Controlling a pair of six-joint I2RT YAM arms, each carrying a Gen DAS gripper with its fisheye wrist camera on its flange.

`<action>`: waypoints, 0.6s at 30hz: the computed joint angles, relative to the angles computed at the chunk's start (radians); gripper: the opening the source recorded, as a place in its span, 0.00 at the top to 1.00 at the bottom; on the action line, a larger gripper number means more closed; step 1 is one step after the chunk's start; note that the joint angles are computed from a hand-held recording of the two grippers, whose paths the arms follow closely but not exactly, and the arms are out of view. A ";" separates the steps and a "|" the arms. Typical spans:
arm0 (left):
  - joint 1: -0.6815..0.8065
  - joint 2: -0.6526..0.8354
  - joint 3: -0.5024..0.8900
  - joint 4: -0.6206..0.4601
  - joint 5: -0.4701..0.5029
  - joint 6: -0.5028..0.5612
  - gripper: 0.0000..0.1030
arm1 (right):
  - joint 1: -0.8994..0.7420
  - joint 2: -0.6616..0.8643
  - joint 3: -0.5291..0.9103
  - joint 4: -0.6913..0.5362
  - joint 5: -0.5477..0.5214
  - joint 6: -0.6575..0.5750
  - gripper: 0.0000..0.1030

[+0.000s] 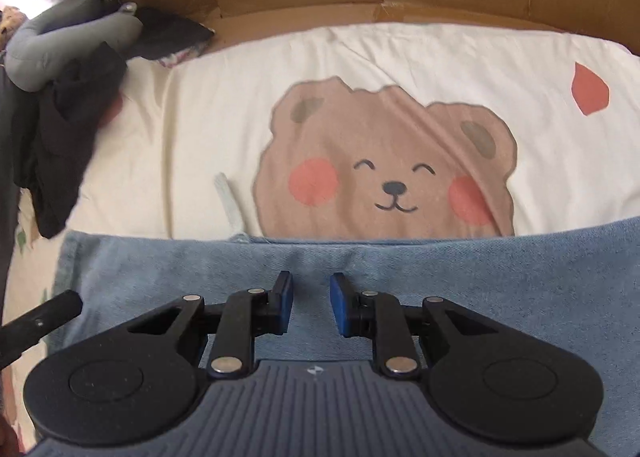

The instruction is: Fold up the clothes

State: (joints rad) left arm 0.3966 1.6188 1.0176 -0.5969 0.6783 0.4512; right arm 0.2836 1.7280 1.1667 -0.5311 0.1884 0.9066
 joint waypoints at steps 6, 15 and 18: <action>0.019 0.049 -0.056 0.079 -0.018 0.007 0.97 | -0.043 -0.094 -0.097 0.005 0.001 -0.035 0.80; 0.010 0.019 -0.092 0.124 -0.035 -0.007 0.97 | -0.185 -0.295 -0.282 -0.034 0.017 -0.130 0.81; 0.012 0.023 -0.089 0.122 -0.030 -0.005 0.97 | -0.231 -0.353 -0.317 -0.058 0.030 -0.169 0.81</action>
State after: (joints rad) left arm 0.4090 1.6421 0.9284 -0.4747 0.6479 0.4459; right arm 0.0528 1.3753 0.8496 -0.5889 0.2181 0.7374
